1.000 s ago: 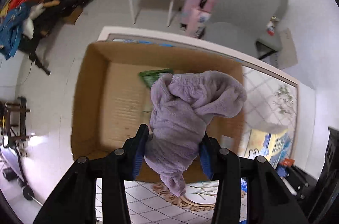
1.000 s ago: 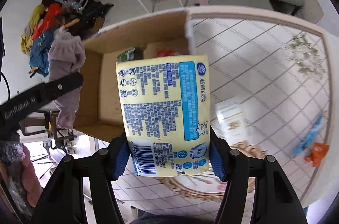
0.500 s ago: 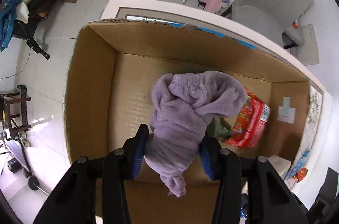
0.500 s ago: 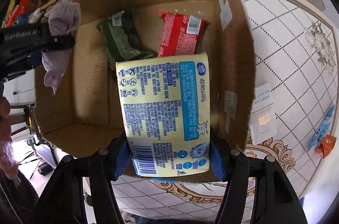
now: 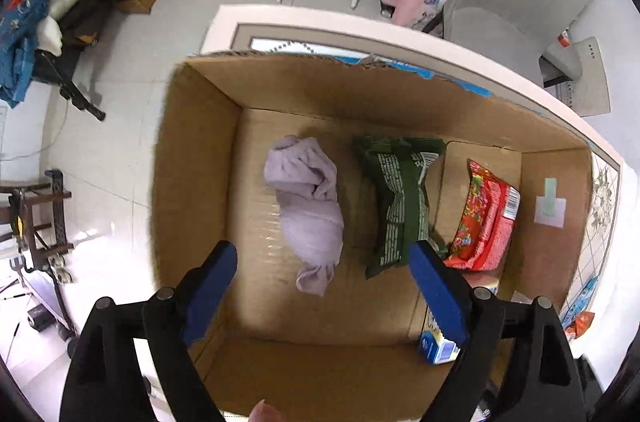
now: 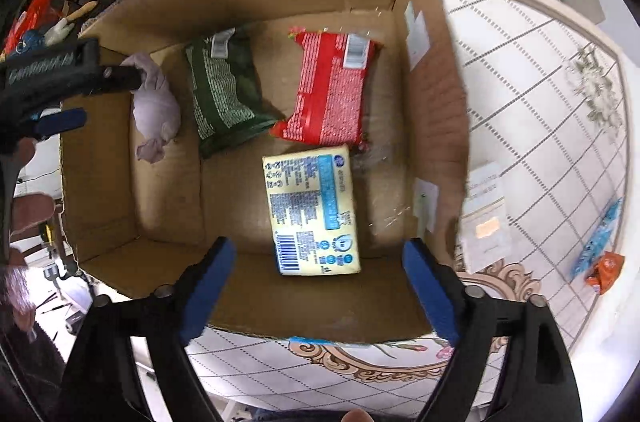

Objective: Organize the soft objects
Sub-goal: 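Lower cloth and yellow box into the cardboard box and release both, then grasp the white card box with the left gripper while the right grasps the blue tube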

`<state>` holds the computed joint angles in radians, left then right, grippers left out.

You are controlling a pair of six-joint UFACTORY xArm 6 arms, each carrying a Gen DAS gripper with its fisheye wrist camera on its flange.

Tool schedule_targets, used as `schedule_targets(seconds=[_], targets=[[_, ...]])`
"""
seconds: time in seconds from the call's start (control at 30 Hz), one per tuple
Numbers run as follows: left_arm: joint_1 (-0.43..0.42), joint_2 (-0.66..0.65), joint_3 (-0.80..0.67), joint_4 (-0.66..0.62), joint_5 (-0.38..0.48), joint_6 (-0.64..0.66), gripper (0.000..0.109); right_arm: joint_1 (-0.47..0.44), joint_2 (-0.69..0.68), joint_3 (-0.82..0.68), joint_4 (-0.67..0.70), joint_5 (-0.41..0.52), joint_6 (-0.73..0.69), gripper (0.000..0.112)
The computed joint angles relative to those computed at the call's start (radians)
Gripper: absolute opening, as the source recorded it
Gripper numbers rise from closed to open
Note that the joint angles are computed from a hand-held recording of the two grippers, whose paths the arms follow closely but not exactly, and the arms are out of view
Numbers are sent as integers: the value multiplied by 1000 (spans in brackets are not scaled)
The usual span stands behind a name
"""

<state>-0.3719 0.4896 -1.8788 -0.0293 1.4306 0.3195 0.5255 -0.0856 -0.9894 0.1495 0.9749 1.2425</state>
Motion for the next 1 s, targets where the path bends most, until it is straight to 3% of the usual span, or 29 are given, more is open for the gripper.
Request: schedule_targets(seconds=[0.1,0.37,0.53,0.67,0.87,1.0], targets=[[13,-87,93,-8,-46,28,100,12,-16,-12,-39,35,33,95],[51,-331,378,-16,-173,114,100,65,-57,-54,-126,141,95,96],[76,-447,478,-54,-175,139,100,103,-98,-62,-183,183,132,96],[83,-510,517,-67,-160,138,100,119,-128,-37,-194,153,145,96],[42,-595,537,-96,-128,126,100,144,-299,94,-221,114,236,96],[-48,-676,569,-132,-109,112,100,174,-552,251,-253,181,373,96]])
